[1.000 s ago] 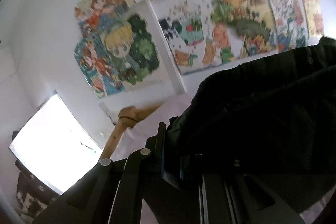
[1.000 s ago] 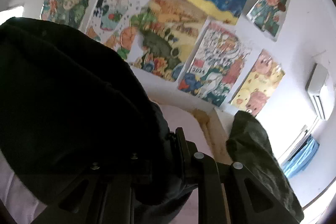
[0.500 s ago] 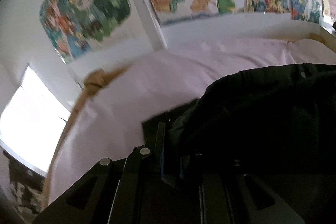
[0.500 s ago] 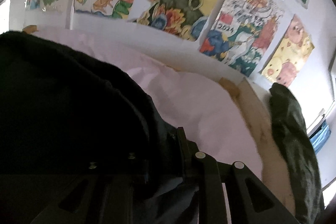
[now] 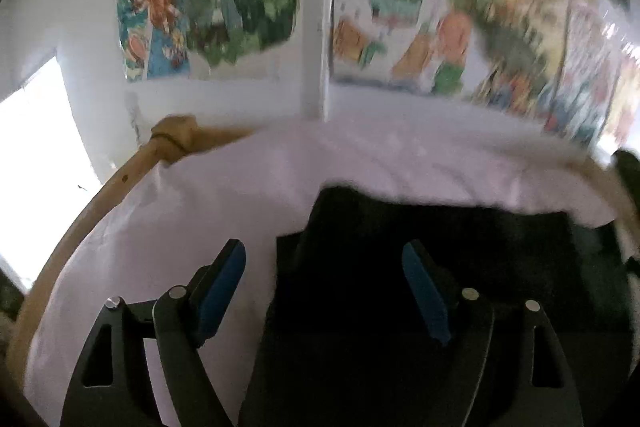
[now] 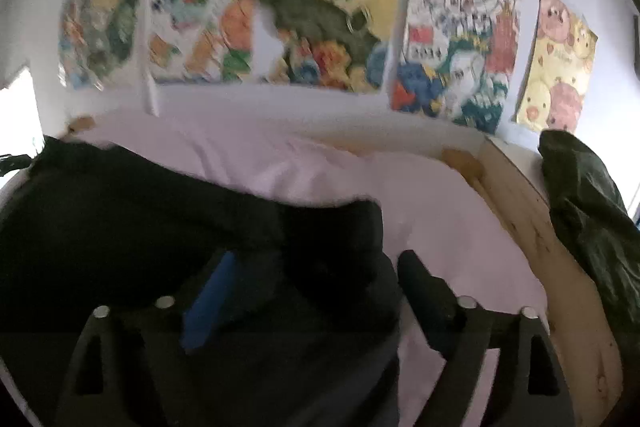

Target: Fold large clothes

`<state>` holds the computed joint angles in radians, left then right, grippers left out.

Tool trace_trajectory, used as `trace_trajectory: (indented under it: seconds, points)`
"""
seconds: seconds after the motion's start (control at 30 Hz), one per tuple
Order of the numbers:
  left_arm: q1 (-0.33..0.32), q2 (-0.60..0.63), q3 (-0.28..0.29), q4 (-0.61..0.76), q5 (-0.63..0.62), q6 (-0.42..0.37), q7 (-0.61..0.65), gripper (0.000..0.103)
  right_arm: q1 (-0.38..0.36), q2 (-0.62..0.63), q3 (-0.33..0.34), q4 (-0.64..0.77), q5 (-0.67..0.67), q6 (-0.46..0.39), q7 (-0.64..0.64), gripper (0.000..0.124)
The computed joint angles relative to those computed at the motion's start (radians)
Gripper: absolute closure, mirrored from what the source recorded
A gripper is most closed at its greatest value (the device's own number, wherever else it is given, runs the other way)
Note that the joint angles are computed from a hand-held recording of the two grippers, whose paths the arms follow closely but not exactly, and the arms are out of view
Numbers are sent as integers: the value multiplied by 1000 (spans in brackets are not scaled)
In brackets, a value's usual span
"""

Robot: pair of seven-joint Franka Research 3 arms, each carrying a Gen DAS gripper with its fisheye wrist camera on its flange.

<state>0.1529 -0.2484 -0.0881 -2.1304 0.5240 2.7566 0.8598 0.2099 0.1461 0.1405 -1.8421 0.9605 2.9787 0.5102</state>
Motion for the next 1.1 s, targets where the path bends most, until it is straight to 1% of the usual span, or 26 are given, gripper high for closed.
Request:
trace_trajectory:
  seconds: [0.03,0.07,0.1,0.13,0.17,0.23,0.27,0.33,0.4,0.47,0.5,0.6,0.63,0.7,0.73,0.77,0.8,0.87,0.93,1.1]
  points:
    - [-12,-32,8,-35,-19,40,7,25,-16,-22,26,-13,87,-8,-89,38]
    - [-25,-49,14,-56,-42,62,23,19,-16,-39,30,-22,137,-22,-139,35]
    - [-53,-81,27,-101,-78,108,56,14,-16,-66,34,-40,216,-55,-217,31]
    - [-73,-100,29,-129,-99,136,83,11,-9,-89,29,-57,279,-86,-278,28]
    - [-84,-115,27,-150,-111,151,105,8,2,-106,21,-73,316,-104,-315,26]
    - [-128,-146,21,-201,-130,173,173,7,30,-145,6,-118,376,-140,-385,25]
    - [-138,-153,7,-220,-126,175,200,7,46,-155,-2,-137,388,-143,-402,25]
    - [-135,-140,-31,-230,-110,160,218,7,78,-168,-15,-173,382,-137,-400,25]
    - [-146,-121,-38,-235,-116,163,234,7,101,-162,-25,-190,351,-125,-374,25]
    - [-108,-97,-74,-230,-86,185,185,5,119,-144,-25,-192,361,-86,-383,23]
    - [-101,-87,-76,-224,-82,191,173,2,124,-136,-26,-188,375,-73,-395,21]
    - [-68,-40,-97,-175,-47,183,117,1,129,-97,-23,-149,382,-46,-397,21]
    - [-69,-32,-90,-165,-41,180,116,1,130,-75,-21,-125,368,-32,-380,21]
    - [-33,6,-118,-115,4,160,75,1,125,-49,-14,-98,353,-11,-357,21]
    - [-47,-2,-102,-118,19,149,59,1,124,-25,-15,-72,311,-5,-307,21]
    - [-46,21,-102,-89,31,138,45,1,120,-14,-14,-62,275,-5,-262,21]
    - [-49,34,-96,-74,37,135,34,1,118,7,-19,-43,208,-12,-180,21]
    - [-64,65,-80,-41,33,125,33,1,99,35,-19,-9,128,-50,-76,21]
    - [-74,94,-69,-7,40,113,35,1,82,65,-14,30,75,-68,-4,21]
    - [-90,162,-42,70,54,89,39,1,42,131,0,121,-34,-101,131,21]
